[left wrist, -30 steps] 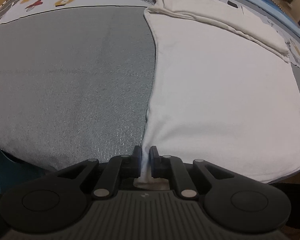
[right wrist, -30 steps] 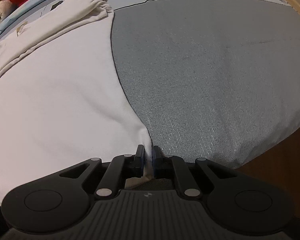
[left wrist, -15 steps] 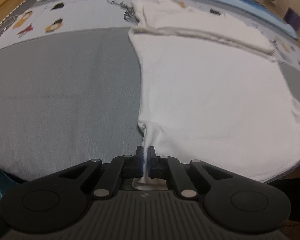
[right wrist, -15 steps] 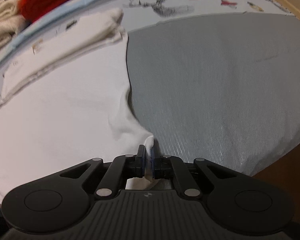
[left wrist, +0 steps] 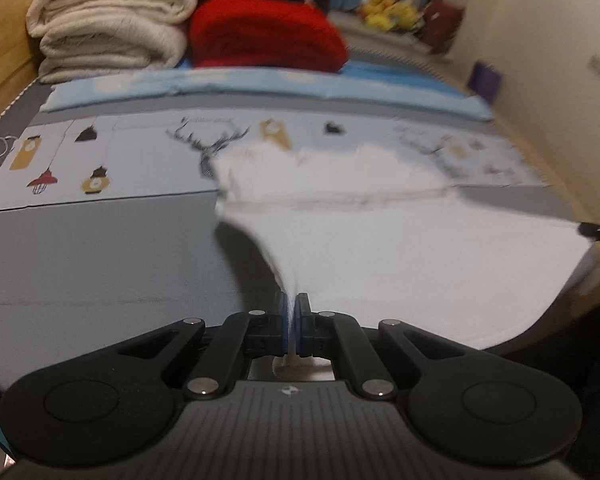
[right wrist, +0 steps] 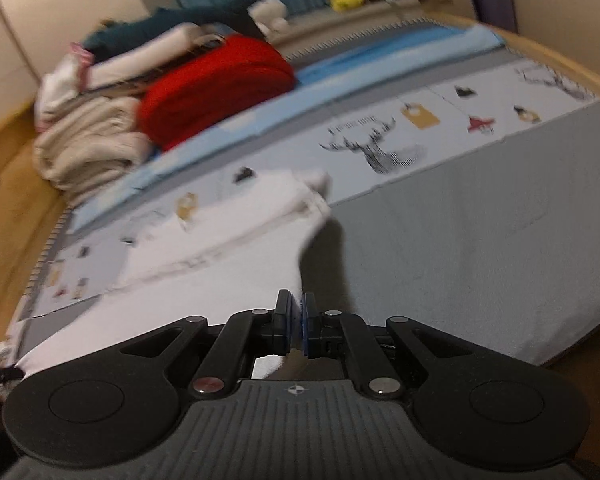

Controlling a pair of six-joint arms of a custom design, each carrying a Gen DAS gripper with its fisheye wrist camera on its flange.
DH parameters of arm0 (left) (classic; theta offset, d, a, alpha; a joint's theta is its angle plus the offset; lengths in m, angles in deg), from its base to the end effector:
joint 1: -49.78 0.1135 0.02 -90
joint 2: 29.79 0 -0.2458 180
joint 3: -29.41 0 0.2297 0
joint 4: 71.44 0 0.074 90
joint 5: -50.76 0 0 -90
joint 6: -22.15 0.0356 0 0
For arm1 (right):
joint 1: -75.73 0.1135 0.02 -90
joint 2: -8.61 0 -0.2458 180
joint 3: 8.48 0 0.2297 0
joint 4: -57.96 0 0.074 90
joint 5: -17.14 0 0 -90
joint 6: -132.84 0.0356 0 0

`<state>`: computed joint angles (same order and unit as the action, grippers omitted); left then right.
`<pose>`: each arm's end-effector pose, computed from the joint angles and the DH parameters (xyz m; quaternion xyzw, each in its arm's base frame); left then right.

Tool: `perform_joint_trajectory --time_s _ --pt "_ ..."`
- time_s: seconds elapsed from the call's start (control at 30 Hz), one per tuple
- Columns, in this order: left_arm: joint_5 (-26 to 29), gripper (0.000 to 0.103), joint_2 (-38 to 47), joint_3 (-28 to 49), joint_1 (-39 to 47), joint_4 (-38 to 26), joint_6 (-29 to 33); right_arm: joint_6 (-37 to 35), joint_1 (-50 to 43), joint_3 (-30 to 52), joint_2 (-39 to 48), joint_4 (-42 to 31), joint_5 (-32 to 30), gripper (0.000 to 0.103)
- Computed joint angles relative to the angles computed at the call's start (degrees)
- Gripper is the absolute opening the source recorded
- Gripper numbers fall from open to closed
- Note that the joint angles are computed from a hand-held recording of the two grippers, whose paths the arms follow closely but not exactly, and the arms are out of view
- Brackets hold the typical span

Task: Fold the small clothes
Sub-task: 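Lift the hem with both grippers and fold it toward the collar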

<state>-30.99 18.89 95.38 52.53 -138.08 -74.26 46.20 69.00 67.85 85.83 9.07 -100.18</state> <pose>0.1483 0.0020 0.2835 -0.0498 0.9343 -0.0785 0.3441 0.2636 -0.0147 0.2690 -0.0006 0.9161 0.2118 0.3405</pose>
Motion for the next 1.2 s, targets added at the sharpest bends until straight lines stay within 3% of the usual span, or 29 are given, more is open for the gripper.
perform_joint_trajectory --time_s 0.1,0.2,0.3,0.4,0.47,0.57,0.67,0.73,0.83,0.93,1.03,1.1,1.2 --pt "8.07 0.003 -5.49 4.37 7.91 -10.04 5.47 -5.39 -7.96 1.86 -7.41 -9.69 -9.74 0.004" --pt "12.92 0.003 -4.26 2.80 13.90 -9.93 7.28 -6.79 -11.50 2.15 -8.64 -12.71 -12.53 0.004" --pt "12.19 0.003 3.93 -1.20 13.34 -0.09 5.28 -2.33 -6.83 0.17 -3.58 -5.41 -7.14 0.004" --pt "9.76 0.003 20.81 -0.62 11.15 15.26 2.93 2.30 -0.61 2.73 8.84 4.23 -0.62 0.004" --pt "9.26 0.003 33.18 3.70 10.62 22.96 2.43 4.52 2.39 8.97 19.62 7.86 2.99 0.004" --pt "7.73 0.004 49.70 12.35 10.22 30.98 -1.58 7.34 5.21 25.62 38.21 7.18 7.35 0.004" --pt "7.85 0.004 59.80 15.91 12.34 38.04 -8.82 8.95 7.00 36.98 50.32 7.82 10.20 0.007" --pt "8.75 0.004 65.16 21.30 13.55 33.67 -11.38 12.58 7.20 35.99 52.71 14.34 13.50 0.008" --pt "7.67 0.012 69.33 27.26 13.41 29.53 -7.08 13.91 6.52 44.81 58.56 7.60 12.43 0.008" --pt "4.96 0.022 73.08 32.79 12.30 24.99 -3.63 7.57 7.28 55.25 64.75 -1.40 10.44 0.008" --pt "5.42 0.026 73.32 31.47 11.24 28.06 -6.88 2.86 9.08 59.72 68.00 -5.56 12.36 0.014" --pt "4.84 0.031 72.83 28.92 9.78 31.55 -9.38 2.45 10.11 57.39 67.73 -3.66 12.94 0.026" --pt "0.01 0.034 75.27 31.80 6.28 29.89 -10.52 1.82 11.63 57.82 68.87 -4.61 16.48 0.026"
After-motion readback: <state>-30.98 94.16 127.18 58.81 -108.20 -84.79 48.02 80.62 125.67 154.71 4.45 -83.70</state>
